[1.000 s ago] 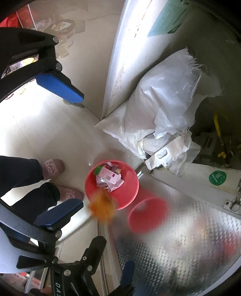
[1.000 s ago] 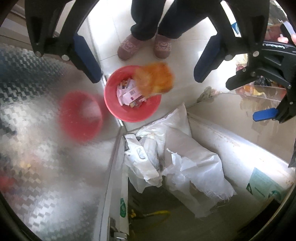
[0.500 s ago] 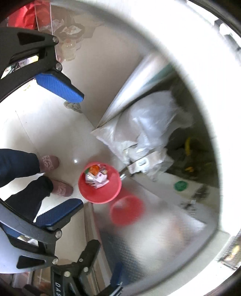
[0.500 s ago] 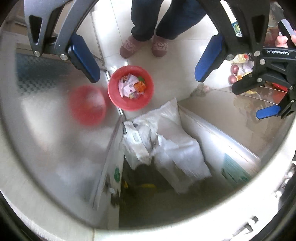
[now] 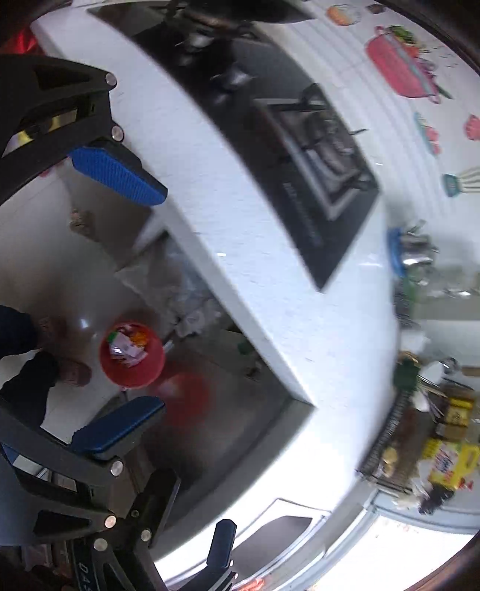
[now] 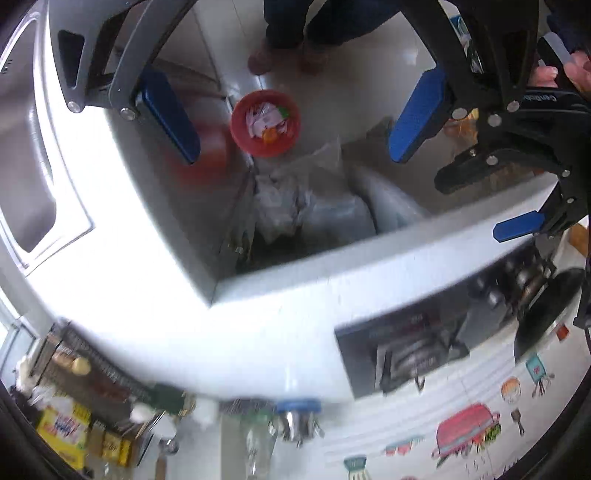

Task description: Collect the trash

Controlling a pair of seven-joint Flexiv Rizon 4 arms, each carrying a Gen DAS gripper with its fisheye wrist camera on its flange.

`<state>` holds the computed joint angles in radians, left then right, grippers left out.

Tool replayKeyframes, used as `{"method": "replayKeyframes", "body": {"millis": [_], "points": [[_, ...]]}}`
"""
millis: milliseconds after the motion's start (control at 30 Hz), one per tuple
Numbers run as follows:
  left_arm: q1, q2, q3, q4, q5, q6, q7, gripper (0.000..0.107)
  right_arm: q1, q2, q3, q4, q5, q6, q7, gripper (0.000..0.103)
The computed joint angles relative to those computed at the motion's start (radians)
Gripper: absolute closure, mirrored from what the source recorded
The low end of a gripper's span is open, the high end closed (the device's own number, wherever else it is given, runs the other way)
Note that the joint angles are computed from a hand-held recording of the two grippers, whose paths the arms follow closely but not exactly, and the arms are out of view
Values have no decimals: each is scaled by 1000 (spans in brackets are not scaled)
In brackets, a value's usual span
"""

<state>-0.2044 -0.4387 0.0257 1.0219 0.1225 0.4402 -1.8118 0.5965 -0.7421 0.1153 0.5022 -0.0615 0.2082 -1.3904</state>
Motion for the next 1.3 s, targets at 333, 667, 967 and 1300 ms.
{"method": "replayKeyframes", "body": {"millis": [333,667,967,1300], "points": [[-13,-54,-4,-197,5,52,45,4,25,-31,-69,-152,-100,-6,74,1],[-61,-127,24,-400,34,98,16,4,39,-37,-109,-235,-188,35,112,1],[-65,-87,22,-365,26,130,14,4,18,43,-116,-103,-210,138,141,1],[-80,-73,15,-352,35,137,12,4,9,99,-105,-9,-231,183,173,1]]}}
